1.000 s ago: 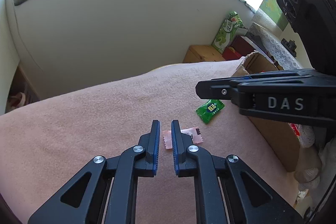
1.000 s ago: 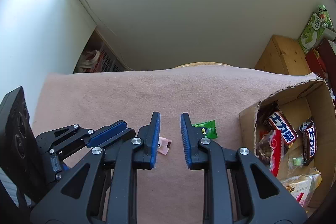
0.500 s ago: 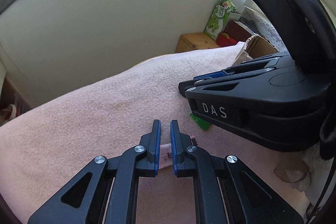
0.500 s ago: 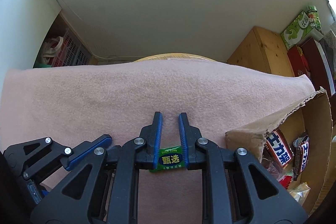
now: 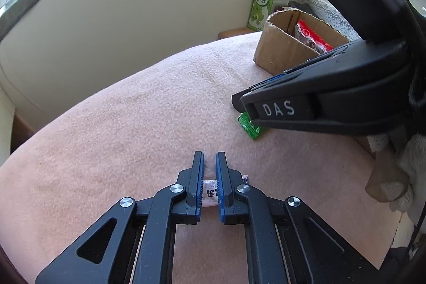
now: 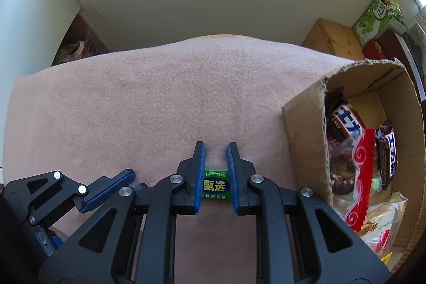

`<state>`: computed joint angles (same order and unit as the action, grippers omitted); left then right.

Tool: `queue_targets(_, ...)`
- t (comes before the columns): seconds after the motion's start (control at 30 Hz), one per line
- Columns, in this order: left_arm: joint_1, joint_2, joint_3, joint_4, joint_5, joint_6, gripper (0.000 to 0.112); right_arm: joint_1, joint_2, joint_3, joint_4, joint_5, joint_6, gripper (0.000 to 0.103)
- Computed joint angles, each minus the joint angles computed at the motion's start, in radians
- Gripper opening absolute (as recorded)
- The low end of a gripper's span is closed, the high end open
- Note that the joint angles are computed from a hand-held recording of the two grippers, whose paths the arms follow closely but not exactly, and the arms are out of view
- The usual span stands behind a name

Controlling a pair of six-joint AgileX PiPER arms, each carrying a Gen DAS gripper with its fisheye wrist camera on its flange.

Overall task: Organize snacks
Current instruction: 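Move the left gripper to the pink-white candy while the right moves to the green candy, then grasp the pink-white candy with the left gripper while the right grasps the green candy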

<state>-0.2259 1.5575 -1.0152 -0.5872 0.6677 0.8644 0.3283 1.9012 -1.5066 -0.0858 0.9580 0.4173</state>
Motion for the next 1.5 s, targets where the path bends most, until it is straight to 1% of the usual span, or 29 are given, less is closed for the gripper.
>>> queue_targets(0.2,0.041,-0.113,0.118,-0.014,0.011,0.069,0.007,0.008,-0.129,0.187,0.044,-0.075,-0.004,0.017)
queue_targets(0.3,0.065,-0.168,0.161,-0.009,0.030,0.099,0.007,-0.001,-0.200,0.281,0.106,-0.111,-0.037,0.017)
queue_targets(0.4,0.107,-0.208,0.206,-0.035,0.046,0.146,0.007,-0.005,-0.282,0.391,0.169,-0.157,-0.073,0.017)
queue_targets(0.5,0.136,-0.250,0.244,-0.055,0.064,0.149,0.007,-0.014,-0.356,0.488,0.242,-0.197,-0.121,0.017)
queue_targets(0.57,0.143,-0.269,0.263,-0.061,0.038,0.117,0.008,-0.033,-0.397,0.540,0.303,-0.222,-0.161,0.017)
queue_targets(0.6,0.165,-0.283,0.268,-0.072,0.040,0.109,0.009,-0.047,-0.411,0.560,0.335,-0.230,-0.189,0.017)
queue_targets(0.63,0.161,-0.281,0.265,-0.092,0.036,0.091,0.012,-0.061,-0.423,0.575,0.368,-0.232,-0.222,0.017)
queue_targets(0.73,0.214,-0.285,0.255,-0.152,0.075,0.078,0.013,-0.112,-0.457,0.618,0.461,-0.222,-0.335,0.017)
queue_targets(0.8,0.283,-0.296,0.254,-0.195,0.154,0.094,0.013,-0.155,-0.490,0.662,0.533,-0.222,-0.424,0.017)
queue_targets(0.83,0.301,-0.300,0.258,-0.208,0.180,0.096,0.013,-0.168,-0.505,0.683,0.562,-0.225,-0.459,0.017)
queue_targets(0.9,0.321,-0.307,0.264,-0.194,0.221,0.064,0.025,-0.179,-0.537,0.731,0.630,-0.242,-0.539,0.024)
queue_targets(0.93,0.325,-0.307,0.271,-0.195,0.231,0.049,0.033,-0.201,-0.554,0.752,0.666,-0.240,-0.595,0.029)
queue_targets(1.0,0.340,-0.305,0.285,-0.216,0.255,0.047,0.033,-0.212,-0.578,0.773,0.686,-0.244,-0.626,0.032)
queue_targets(1.07,0.311,-0.292,0.284,-0.215,0.238,0.014,0.033,-0.213,-0.605,0.803,0.702,-0.263,-0.640,0.033)
queue_targets(1.13,0.240,-0.281,0.275,-0.183,0.188,-0.051,0.033,-0.239,-0.630,0.832,0.722,-0.265,-0.679,0.033)
queue_targets(1.2,0.192,-0.265,0.269,-0.174,0.160,-0.086,0.033,-0.258,-0.659,0.860,0.715,-0.275,-0.694,0.033)
queue_targets(1.27,0.137,-0.249,0.263,-0.156,0.118,-0.130,0.033,-0.257,-0.701,0.884,0.698,-0.275,-0.693,0.033)
queue_targets(1.33,0.111,-0.244,0.263,-0.147,0.100,-0.144,0.033,-0.245,-0.739,0.904,0.668,-0.290,-0.666,0.034)
queue_targets(1.4,0.081,-0.243,0.262,-0.128,0.070,-0.162,0.033,-0.217,-0.734,0.891,0.649,-0.312,-0.629,0.034)
queue_targets(1.5,0.056,-0.234,0.251,-0.102,0.047,-0.179,0.033,-0.248,-0.774,0.909,0.681,-0.283,-0.680,0.034)
